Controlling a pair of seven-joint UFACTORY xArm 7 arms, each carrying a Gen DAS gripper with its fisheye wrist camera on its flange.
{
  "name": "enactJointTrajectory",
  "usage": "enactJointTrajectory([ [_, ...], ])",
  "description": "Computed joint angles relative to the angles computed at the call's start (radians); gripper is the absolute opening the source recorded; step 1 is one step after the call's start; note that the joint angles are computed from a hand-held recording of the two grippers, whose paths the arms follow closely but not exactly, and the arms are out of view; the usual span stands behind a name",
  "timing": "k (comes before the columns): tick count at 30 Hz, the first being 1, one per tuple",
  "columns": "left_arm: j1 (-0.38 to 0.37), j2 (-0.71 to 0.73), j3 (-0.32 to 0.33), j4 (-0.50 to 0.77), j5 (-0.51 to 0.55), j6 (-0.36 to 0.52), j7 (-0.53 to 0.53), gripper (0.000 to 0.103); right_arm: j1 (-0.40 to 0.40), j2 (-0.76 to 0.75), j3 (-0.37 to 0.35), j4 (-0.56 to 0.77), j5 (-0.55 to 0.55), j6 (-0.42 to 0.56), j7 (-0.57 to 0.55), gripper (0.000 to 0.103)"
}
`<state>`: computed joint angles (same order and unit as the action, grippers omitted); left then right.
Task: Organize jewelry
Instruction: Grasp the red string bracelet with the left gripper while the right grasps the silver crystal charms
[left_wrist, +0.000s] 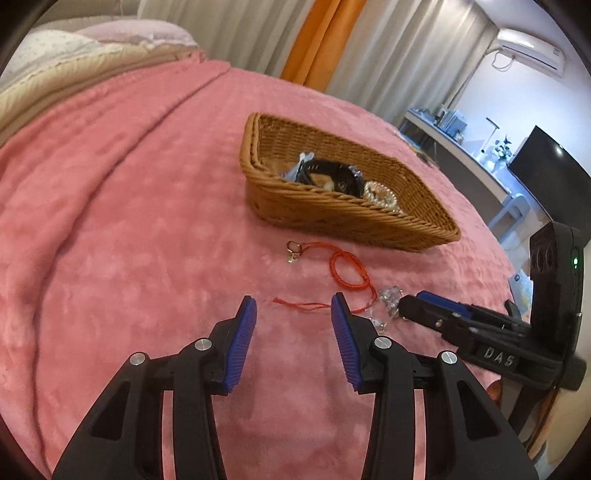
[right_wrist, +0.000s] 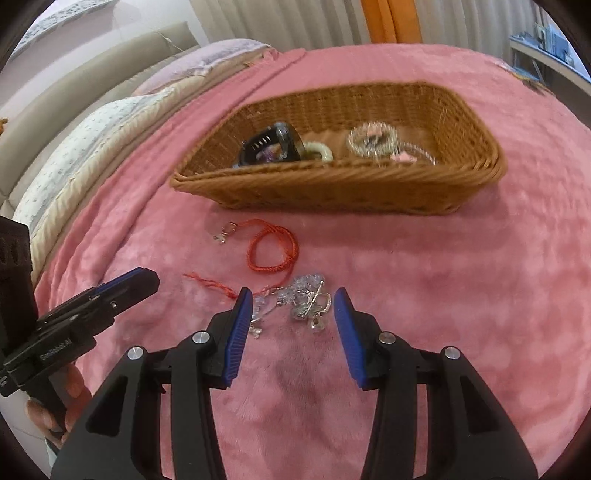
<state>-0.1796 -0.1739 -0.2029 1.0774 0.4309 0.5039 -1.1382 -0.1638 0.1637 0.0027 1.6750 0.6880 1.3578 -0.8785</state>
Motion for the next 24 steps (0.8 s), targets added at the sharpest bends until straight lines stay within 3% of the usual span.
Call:
enactJointTrajectory([
  [4,-0.010,0.029,0.011,0.010,-0.034,-0.023,0.030,0.040,0.007,-0.008,0.004,-0.021,-0.013,-0.004,-0.022,0.042],
  [5,-0.013,0.038,0.013,0.015,-0.039,-0.025,0.038,0.040,0.008,-0.013,0.003,-0.027,-0.013,-0.011,-0.031,0.033],
  [6,-0.017,0.046,0.013,0.019,-0.042,-0.025,0.044,0.040,0.006,-0.012,0.001,-0.024,-0.010,-0.005,-0.041,0.015],
  [9,-0.030,0.070,0.014,0.042,-0.040,-0.014,0.054,0.040,-0.010,0.002,-0.008,-0.002,0.011,0.002,-0.046,0.002],
  [16,-0.062,0.122,0.032,0.097,-0.089,0.002,0.120,0.040,-0.073,0.072,-0.008,0.100,0.058,0.036,-0.028,0.002],
  [20,-0.077,0.154,0.038,0.141,-0.025,0.031,0.091,0.040,-0.104,0.137,0.017,0.189,0.079,0.172,0.016,0.003],
  [22,-0.083,0.167,0.047,0.157,-0.020,0.039,0.094,0.040,-0.102,0.143,0.030,0.199,0.070,0.189,0.021,0.008],
  [24,-0.086,0.165,0.055,0.149,-0.029,0.028,0.094,0.040,-0.086,0.114,0.037,0.162,0.055,0.157,0.006,0.025],
])
